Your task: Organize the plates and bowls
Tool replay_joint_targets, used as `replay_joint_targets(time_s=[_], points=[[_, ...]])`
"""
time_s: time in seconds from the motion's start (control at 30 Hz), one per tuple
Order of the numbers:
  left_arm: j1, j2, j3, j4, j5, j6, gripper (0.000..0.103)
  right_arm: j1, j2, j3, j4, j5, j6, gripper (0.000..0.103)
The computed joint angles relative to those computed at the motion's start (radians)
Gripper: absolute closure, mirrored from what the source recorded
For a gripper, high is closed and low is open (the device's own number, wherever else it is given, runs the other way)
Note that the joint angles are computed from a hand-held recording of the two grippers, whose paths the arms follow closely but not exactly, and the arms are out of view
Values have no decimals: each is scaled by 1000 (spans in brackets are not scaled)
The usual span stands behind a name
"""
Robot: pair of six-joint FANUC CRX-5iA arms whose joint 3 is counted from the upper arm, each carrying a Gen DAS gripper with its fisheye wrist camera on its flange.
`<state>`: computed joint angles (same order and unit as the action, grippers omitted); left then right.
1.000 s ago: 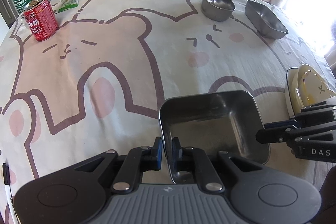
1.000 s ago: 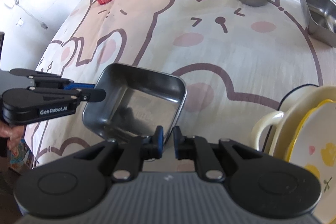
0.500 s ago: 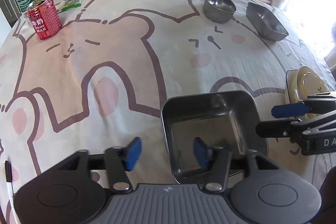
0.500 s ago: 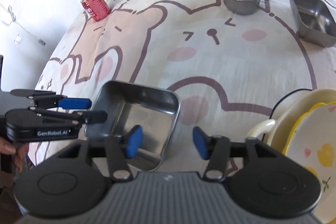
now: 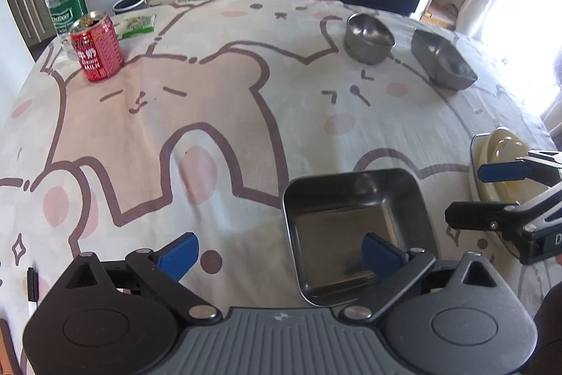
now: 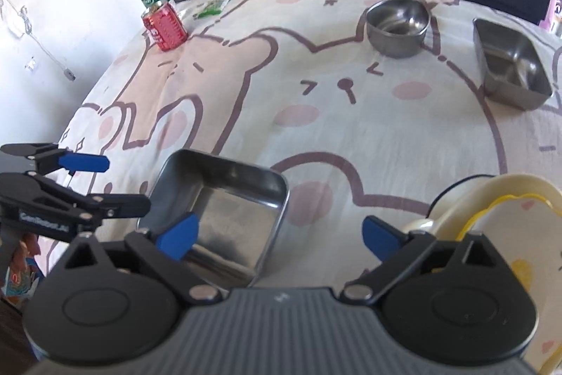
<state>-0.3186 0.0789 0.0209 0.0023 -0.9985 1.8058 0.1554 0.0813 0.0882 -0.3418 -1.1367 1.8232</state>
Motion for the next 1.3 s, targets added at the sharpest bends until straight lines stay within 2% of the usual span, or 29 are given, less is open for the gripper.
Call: replay_joint_targets(time_s=[0.27, 0.47, 0.63, 0.73, 0.83, 0.9, 0.97, 1.1, 1.2, 1.3], points=[[-25, -31, 16, -71, 50, 87, 0, -40, -49, -26, -25, 65, 42, 1], [-80, -22, 64, -211, 146, 273, 0, -119, -71, -21, -83, 120, 49, 0], [-121, 31, 129, -268, 216, 386, 0, -185, -67, -7, -104, 176, 12, 0], [-144, 81, 182, -279, 244, 424, 0, -227, -53, 6, -111, 214, -49, 0], [-162, 142, 240, -266, 268, 436, 0, -254, -41, -6, -91, 300, -157, 0], [-175, 185, 284, -260, 276, 433, 0, -250, -27, -22, -29, 370, -264, 0], [-188, 230, 330, -253, 278, 430, 0, -254, -1, -15, 22, 400, -350, 0], [-192, 309, 396, -187, 297, 429, 0, -253, 65, 14, 111, 419, -501, 0], [-208, 364, 466, -219, 273, 475, 0, -251, 123, 56, 170, 400, -618, 2], [-222, 405, 527, -270, 243, 505, 0, -262, 179, 107, 134, 384, -673, 12]])
